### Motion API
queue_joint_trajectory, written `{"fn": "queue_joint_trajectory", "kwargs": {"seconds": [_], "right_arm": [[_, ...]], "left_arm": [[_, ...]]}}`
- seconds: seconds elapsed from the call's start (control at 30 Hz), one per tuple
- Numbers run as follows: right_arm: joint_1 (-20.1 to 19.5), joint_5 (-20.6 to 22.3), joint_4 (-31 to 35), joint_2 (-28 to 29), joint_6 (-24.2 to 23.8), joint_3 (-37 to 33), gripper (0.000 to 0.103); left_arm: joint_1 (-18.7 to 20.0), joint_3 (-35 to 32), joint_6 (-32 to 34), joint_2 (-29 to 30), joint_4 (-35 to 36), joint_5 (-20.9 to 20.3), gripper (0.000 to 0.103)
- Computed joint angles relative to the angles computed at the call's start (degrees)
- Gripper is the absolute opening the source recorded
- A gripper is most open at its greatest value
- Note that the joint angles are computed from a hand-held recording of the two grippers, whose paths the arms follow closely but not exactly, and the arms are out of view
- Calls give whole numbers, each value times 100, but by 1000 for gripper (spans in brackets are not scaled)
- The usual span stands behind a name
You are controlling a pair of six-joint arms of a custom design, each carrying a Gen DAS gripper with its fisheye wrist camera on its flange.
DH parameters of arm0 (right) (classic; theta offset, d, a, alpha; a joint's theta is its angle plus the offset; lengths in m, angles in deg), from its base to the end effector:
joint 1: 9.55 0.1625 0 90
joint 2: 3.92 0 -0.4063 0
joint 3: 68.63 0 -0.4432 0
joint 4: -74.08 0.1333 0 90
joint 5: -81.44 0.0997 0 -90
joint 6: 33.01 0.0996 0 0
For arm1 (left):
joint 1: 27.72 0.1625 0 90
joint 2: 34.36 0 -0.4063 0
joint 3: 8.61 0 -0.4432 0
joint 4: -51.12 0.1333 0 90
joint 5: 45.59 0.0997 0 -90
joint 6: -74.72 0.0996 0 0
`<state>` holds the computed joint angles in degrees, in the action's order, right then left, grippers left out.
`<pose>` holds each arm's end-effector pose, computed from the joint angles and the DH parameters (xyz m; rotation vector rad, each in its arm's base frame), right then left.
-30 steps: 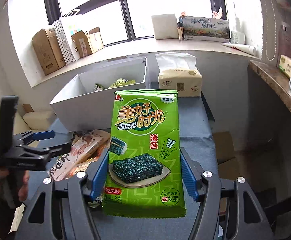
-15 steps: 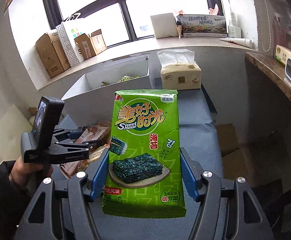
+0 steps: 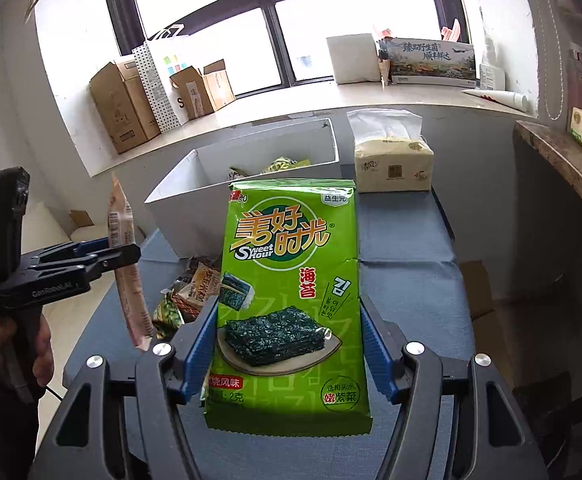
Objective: Organize snacks
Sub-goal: 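Place the seaweed packet and wafer bar into the white box, opening both tools, then move the right tool toward the round bread packs on the table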
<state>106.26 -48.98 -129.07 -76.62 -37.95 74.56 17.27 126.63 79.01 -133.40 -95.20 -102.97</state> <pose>0.2332 -0.3244 0.1445 0.3004 -2.3799 1.0701 -0.1622 -0.4265 0.2575 0.9766 2.4569 -0.7079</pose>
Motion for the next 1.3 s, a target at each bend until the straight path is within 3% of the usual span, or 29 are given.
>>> {"fn": "queue_joint_trajectory", "kwargs": {"seconds": [0.2, 0.4, 0.53, 0.67, 0.83, 0.87, 0.9, 0.93, 0.97, 1.17, 1.3], "right_arm": [[85, 191, 73, 260, -438, -598, 70], [-143, 517, 585, 477, -809, -1618, 70], [-405, 599, 803, 828, -1084, -2366, 70], [-718, 706, 1393, 1028, -955, -2905, 70], [-919, 661, 1648, 1272, -916, -3229, 76], [-954, 651, 1849, 1270, -769, -3266, 81], [-988, 670, 1913, 1275, -700, -3279, 85], [-1009, 649, 1933, 1294, -662, -3288, 98], [-1023, 622, 1921, 1301, -640, -3282, 103], [-1071, 691, 1652, 1232, -632, -3124, 103], [-942, 503, 1382, 1259, -768, -3090, 103]], "left_arm": [[89, -605, 302, 261, -420, -171, 58], [252, -1702, 805, 1445, -1106, -234, 58], [471, -2509, 802, 2324, -1191, -168, 58], [670, -3034, 1026, 3028, -1253, -106, 58], [916, -3351, 638, 3495, -1000, 32, 60], [965, -3379, 534, 3522, -922, -6, 62], [999, -3363, 483, 3514, -914, -36, 75], [1027, -3359, 467, 3506, -925, -87, 99], [1034, -3298, 498, 3474, -1041, -137, 103], [957, -3168, 696, 3362, -1244, 88, 103], [930, -3011, 641, 3142, -1216, -13, 103]]}}
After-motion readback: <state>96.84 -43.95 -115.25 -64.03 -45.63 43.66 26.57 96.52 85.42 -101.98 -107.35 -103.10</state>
